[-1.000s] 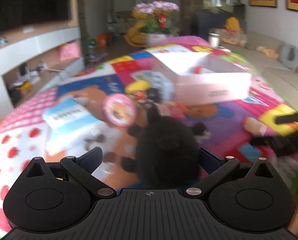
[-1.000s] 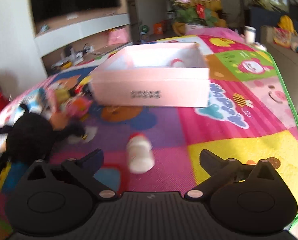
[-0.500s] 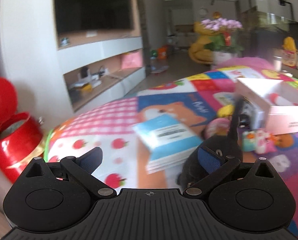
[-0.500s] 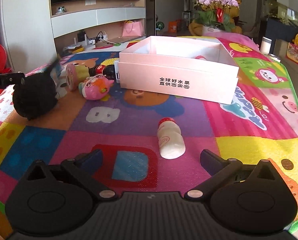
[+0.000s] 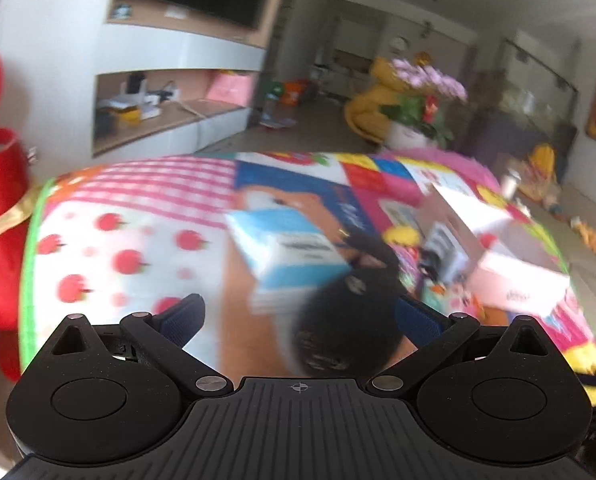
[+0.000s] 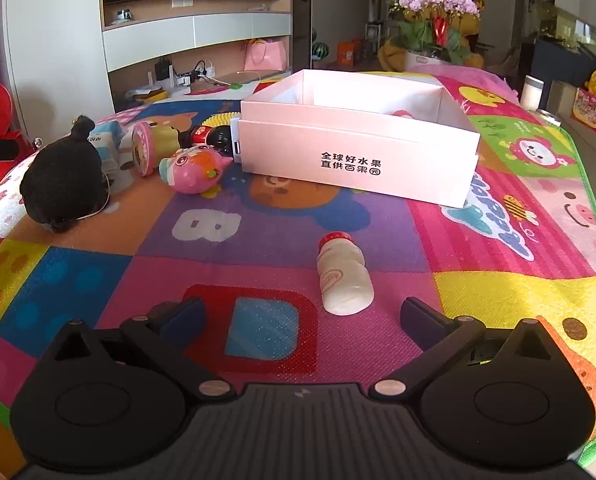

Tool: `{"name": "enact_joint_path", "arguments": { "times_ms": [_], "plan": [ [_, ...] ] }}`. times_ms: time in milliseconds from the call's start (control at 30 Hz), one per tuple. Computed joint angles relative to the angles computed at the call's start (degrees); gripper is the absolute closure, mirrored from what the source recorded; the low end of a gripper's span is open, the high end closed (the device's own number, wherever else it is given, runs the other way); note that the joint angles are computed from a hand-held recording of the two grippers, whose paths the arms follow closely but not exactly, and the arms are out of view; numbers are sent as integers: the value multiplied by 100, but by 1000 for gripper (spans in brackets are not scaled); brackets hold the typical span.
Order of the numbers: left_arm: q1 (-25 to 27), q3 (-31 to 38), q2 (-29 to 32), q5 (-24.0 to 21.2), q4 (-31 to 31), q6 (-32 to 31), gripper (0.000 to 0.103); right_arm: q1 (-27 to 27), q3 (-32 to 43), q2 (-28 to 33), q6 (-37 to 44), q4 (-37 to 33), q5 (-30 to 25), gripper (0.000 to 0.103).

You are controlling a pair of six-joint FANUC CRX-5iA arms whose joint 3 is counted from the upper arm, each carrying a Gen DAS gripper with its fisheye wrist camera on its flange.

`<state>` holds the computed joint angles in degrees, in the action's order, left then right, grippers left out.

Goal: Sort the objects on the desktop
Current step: 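Reach the left tool to the black plush toy and grasp it, then lift the black plush toward the box with the left tool while the right tool grasps the white bottle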

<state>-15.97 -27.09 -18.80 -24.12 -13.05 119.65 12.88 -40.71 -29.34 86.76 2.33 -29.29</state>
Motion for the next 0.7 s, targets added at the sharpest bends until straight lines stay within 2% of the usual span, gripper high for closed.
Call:
{"name": "enact_joint_path", "arguments": {
  "times_ms": [33,133,200,300,400,467,500,533,600,633,700],
  "plan": [
    [-233,240,184,-184,-454,292,0,21,-31,-17,-60,63,17,0],
    [-755,799,677,-687,-1241,650,0,56,-77,-37,-186,190,52,0],
    [-893,986,894,-797,-1384,635,0,78,-110,-55,-269,267,77,0],
    [-1047,1180,1102,-862,-1749,1078,0,78,-124,-63,-279,274,96,0],
    [-962,1231,1232,-762,-1593,1160,0,87,-138,-70,-300,303,109,0],
    [-922,1223,1261,-707,-1472,1203,13,61,-102,-70,-190,216,78,0],
    [-987,1318,1318,-859,-1614,1369,21,53,-96,-81,-147,199,64,0],
    [-1013,1331,1329,-881,-1660,1412,21,71,-146,-116,-217,321,95,0],
    [-1042,1324,1316,-876,-1715,1485,21,166,-452,-259,-887,1052,331,0],
    [-996,1264,1284,-796,-1566,1361,22,161,-569,-311,-1181,1351,432,0],
    [-778,968,1130,-431,-820,722,22,83,-586,-299,-1422,1532,466,1]
  ]
}}
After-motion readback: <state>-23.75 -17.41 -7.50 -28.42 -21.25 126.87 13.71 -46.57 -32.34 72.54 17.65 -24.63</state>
